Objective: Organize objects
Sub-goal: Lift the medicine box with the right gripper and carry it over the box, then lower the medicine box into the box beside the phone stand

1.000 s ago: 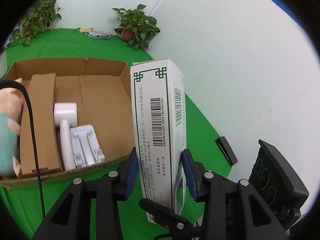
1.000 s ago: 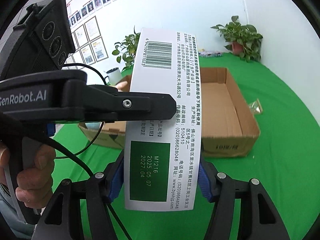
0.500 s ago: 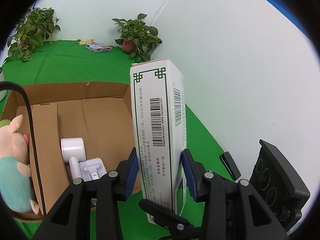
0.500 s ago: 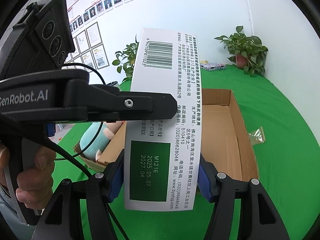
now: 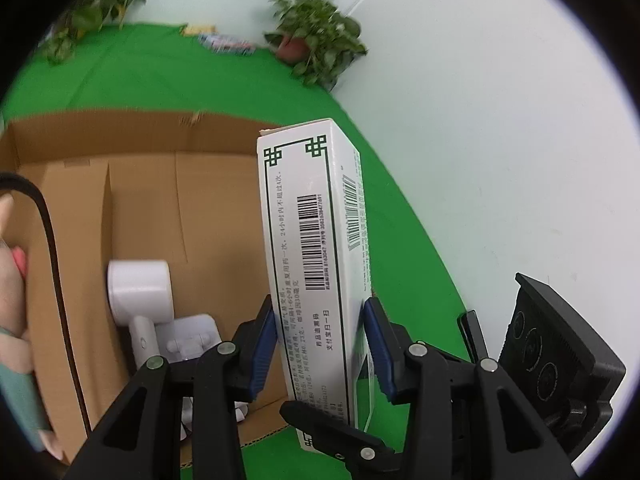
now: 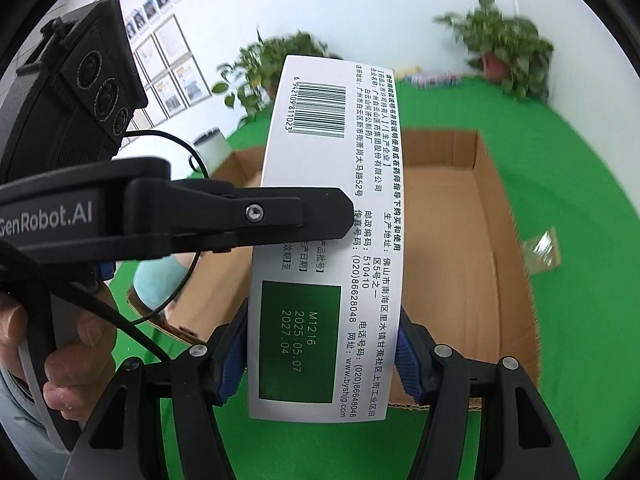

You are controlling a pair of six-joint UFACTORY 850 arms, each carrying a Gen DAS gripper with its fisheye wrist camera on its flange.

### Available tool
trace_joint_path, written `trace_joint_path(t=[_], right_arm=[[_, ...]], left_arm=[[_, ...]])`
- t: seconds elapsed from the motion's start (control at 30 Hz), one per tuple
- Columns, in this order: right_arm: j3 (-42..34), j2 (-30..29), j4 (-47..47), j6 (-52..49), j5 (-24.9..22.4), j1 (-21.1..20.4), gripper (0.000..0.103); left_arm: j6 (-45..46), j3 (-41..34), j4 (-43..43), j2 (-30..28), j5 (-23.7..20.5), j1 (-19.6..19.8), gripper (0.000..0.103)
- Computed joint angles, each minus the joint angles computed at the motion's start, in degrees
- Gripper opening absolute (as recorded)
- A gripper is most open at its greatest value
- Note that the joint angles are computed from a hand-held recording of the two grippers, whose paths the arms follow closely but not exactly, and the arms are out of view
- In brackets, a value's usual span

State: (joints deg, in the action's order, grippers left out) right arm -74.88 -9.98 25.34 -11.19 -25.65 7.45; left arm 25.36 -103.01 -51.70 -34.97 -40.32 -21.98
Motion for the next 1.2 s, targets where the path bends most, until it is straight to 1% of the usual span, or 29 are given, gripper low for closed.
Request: trace_joint_path(t=[0.13,0.2,0.33,0.4,0.47,0.63,0.7,0.73,0.87,0.93,0.97,1.0,1.07,1.1,1.2], right_arm=[[0.84,-1.28,0.65,0.54,-1.85,-0.2,0.06],[1.0,-1.71,0.85,0.4,-2.51,-0.32,0.06],[-0.17,-3.73,4.23,-2.89,-4.96,-1.53,0.063],[-0.77,-4.6,6.33,-4.6,-6.31,-2.17,0.066],[-0.88,-4.98,8.46,-6.12,-6.75,-2.84,0.068],[-0.2,-5.11,16.48,-11.1,-7.49,-4.96,0.068],[0.13,-5.13,18.7,-12.82,-7.71,-5.41,0.061],[-0.15,-5.42,19.17,-13.32,-7.88,-5.72,0.061],[0.05,-6.46,17.48,-11.35,-6.72,-5.71,0.059],[-0.16,-6.95,16.07,-9.96,-6.35,-5.68,0.059],[-1.86,-8.84,15.31,-9.74,-6.24,-5.97,0.059],[-1.89,-8.79,13.48,-8.14,-5.87,-5.53,0.058],[-3.25,-9.99,7.67,-3.46,-5.07,-4.79,0.058],[-3.62,-10.26,3.23,0.32,-4.69,-4.22,0.058],[-4.46,-11.34,-0.69,4.09,-5.11,-3.93,0.058]], left_arm=[[-1.59,-1.9,-0.34,-3.21,-2.43,0.22,0.041],[-1.99,-2.23,-0.54,-3.95,-2.76,0.3,0.041],[-3.79,-3.62,0.18,-5.41,-3.51,0.48,0.04],[-4.77,-4.86,0.76,-6.35,-4.35,0.55,0.04],[-5.29,-6.06,1.33,-7.21,-4.93,0.44,0.04],[-7.64,-9.3,3.81,-9.69,-6.43,0.13,0.039],[-8.29,-10.35,4.55,-10.54,-6.79,-0.03,0.039],[-8.45,-10.95,4.78,-11.02,-7.08,-0.08,0.039],[-9.93,-13.3,6.49,-12.98,-8.62,-0.27,0.04],[-11.25,-13.4,8.17,-13.02,-8.19,-0.47,0.042],[-12.83,-13.37,9.96,-12.83,-7.66,-0.66,0.044],[-14.31,-13.27,11.65,-12.54,-7.09,-0.77,0.044],[-17.2,-11.82,15.99,-10.85,-4.66,-1.12,0.045],[-18.34,-10.74,17.63,-9.79,-3.39,-1.23,0.049],[-19.29,-6.67,18.44,-6.24,-0.04,-0.84,0.05]])
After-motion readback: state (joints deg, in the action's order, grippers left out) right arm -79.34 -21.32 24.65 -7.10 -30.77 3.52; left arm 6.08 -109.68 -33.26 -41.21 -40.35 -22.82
